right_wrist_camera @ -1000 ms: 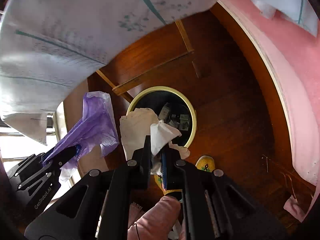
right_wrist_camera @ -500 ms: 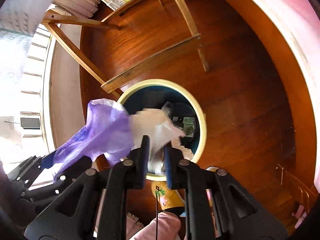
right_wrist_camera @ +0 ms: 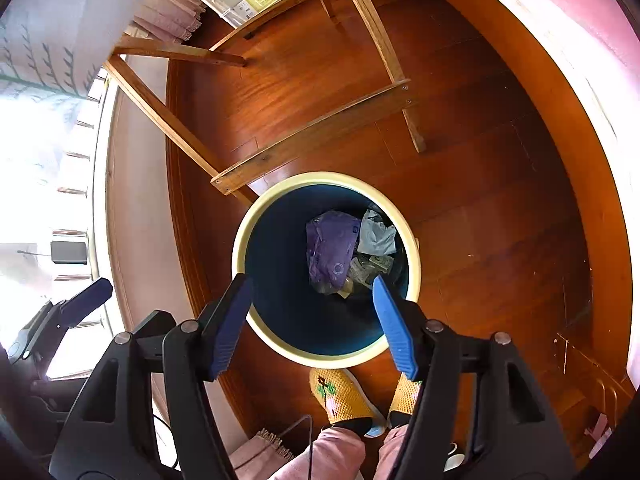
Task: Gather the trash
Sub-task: 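Open both grippers over the wastebasket to drop bag and paper, then raise both grippers back over the table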
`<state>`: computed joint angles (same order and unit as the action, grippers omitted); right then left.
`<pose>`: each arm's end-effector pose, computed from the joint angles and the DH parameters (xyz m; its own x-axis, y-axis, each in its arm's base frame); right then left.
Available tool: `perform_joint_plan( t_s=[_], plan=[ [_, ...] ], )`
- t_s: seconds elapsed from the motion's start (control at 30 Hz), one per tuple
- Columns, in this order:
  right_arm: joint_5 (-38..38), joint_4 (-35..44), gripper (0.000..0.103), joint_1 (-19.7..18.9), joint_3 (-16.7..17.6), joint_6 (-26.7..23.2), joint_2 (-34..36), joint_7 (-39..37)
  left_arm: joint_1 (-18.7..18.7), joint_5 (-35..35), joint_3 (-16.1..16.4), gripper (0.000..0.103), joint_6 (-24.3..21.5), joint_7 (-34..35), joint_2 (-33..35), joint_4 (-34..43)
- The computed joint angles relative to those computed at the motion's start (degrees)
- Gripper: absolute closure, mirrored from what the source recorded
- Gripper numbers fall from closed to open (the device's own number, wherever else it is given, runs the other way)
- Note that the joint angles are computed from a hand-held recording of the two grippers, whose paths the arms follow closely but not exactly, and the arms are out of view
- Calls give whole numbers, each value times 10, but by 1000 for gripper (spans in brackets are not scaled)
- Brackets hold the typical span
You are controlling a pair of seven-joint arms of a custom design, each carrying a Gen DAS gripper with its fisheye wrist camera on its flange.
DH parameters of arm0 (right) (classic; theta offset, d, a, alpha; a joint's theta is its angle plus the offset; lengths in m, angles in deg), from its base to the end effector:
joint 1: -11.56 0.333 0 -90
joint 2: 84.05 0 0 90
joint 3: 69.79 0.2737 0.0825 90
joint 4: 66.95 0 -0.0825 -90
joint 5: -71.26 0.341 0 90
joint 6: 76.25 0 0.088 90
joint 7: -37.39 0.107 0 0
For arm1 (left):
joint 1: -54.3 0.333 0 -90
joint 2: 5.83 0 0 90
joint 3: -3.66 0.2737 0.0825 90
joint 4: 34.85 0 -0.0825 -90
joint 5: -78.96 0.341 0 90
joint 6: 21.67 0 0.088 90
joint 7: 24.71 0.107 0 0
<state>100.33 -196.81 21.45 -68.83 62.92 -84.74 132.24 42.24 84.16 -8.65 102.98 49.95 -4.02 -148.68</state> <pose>0.4919 0.0960 0.3665 -0.2190 -0.8972 -0.3836 -0.9622 0.2638 -0.0676 0.4917 -0.2181 0.4394 -0.1986 -0.9796 -0.0312 -0.9648 0.2010 -0.1699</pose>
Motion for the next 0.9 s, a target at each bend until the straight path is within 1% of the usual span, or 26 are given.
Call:
perform_joint_plan(
  t_s=[0.17,0.27,0.37,0.43,0.6,0.73,0.8,0.9],
  plan=[
    [-16,5,42,-2,-2,-19,-24,14,4,-5,4,15,-31,-2,-30,15],
    [-41,14,42,-3,-1,-46,-42,30,6,-9,7,15,-55,-2,-49,34],
    [-58,25,42,-4,-2,-78,-65,39,8,-9,10,15,-90,-6,-64,69],
    [-66,37,42,-4,-2,-104,-82,44,10,-10,12,15,-123,-10,-71,102],
    [-75,84,42,-7,-5,-176,-120,52,16,-7,15,15,-206,-13,-73,206],
    [-77,136,42,-9,-8,-231,-140,51,18,12,11,15,-268,-20,-64,305],
    [-79,165,42,-10,-9,-256,-146,49,17,30,7,15,-304,-29,-49,367],
    [-81,211,42,-12,-10,-291,-150,44,7,76,-2,15,-369,-37,-3,495]
  ],
)
